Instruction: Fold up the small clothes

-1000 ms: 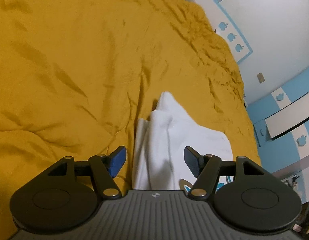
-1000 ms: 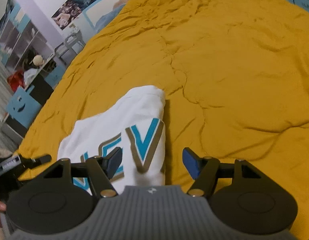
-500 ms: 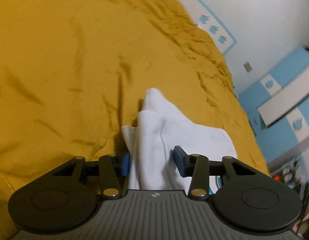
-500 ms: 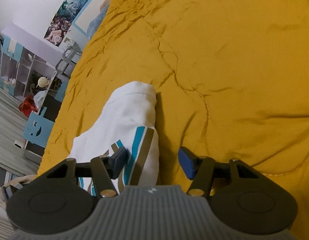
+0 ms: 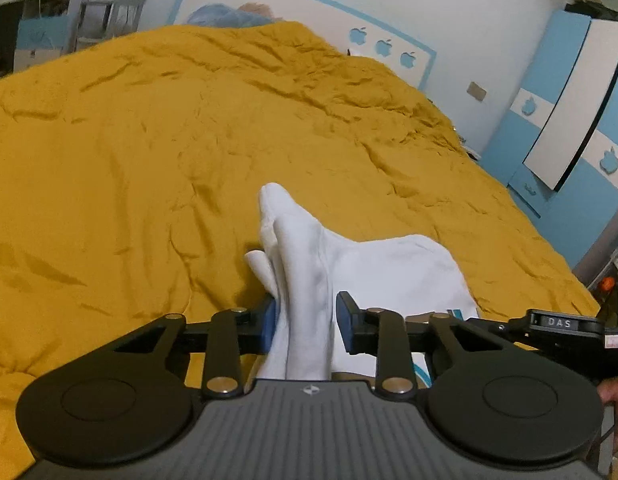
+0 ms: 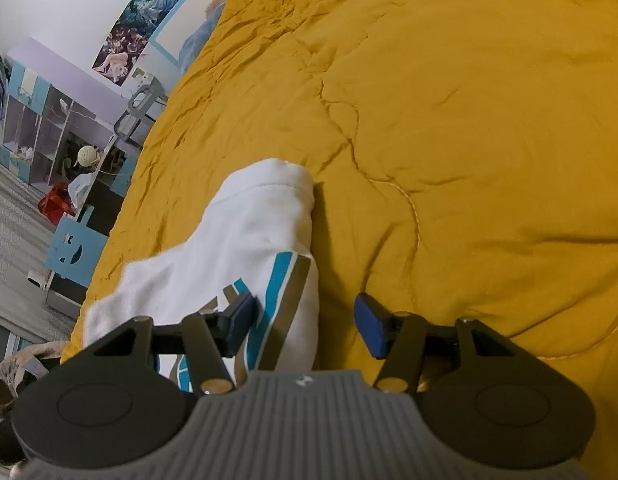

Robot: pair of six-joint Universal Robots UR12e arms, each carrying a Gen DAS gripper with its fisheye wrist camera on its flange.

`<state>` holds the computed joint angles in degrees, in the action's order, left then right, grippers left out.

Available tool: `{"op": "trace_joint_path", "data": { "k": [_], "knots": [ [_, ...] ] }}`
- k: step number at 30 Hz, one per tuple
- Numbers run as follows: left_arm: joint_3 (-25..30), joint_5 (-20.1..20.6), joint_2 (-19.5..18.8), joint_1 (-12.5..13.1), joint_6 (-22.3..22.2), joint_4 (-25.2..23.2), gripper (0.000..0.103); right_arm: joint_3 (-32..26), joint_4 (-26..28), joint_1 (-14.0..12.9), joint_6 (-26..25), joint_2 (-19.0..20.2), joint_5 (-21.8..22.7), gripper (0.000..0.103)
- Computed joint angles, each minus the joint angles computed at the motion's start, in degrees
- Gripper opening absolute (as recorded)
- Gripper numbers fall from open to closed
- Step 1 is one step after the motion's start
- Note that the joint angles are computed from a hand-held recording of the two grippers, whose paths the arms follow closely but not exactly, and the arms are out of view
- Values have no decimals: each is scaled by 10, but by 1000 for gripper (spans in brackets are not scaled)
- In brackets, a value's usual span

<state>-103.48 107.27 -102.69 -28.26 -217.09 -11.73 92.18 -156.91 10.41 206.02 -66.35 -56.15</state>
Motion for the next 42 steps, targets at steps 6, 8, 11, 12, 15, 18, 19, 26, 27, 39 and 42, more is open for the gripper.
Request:
{"op": "trace_joint_path", "data": {
  "k": [6,8,11,12,15,18,19,26,27,39,42],
  "knots": [
    [-15,-83,-2,43,-98,-7,37,2,1,-1,-3,-2,3,53],
    [-34,-138,-1,66,-151,28,39,2,2,-3,-4,-1,9,52],
    [-50,-183,-4,85,-200,66,40,1,-1,-5,-1,2,18,44],
    [-51,-189,-5,88,-207,69,39,0,-4,-6,5,5,26,40],
    [-51,-194,-5,92,-215,69,29,-7,0,-8,24,11,48,26],
    [-44,-162,1,79,-188,64,21,-10,0,-3,-1,5,33,16],
    [-40,-150,2,74,-180,63,20,-9,-5,-1,-7,1,28,14],
    [-13,-43,17,23,-110,72,18,6,-60,1,-31,-37,26,11],
    [-12,-29,21,16,-103,76,18,10,-69,0,-32,-44,30,11],
    [15,72,43,-70,-45,141,18,94,-174,-35,-38,-165,77,11],
    [22,73,45,-86,-34,154,18,121,-185,-54,-43,-203,92,11]
  ]
}}
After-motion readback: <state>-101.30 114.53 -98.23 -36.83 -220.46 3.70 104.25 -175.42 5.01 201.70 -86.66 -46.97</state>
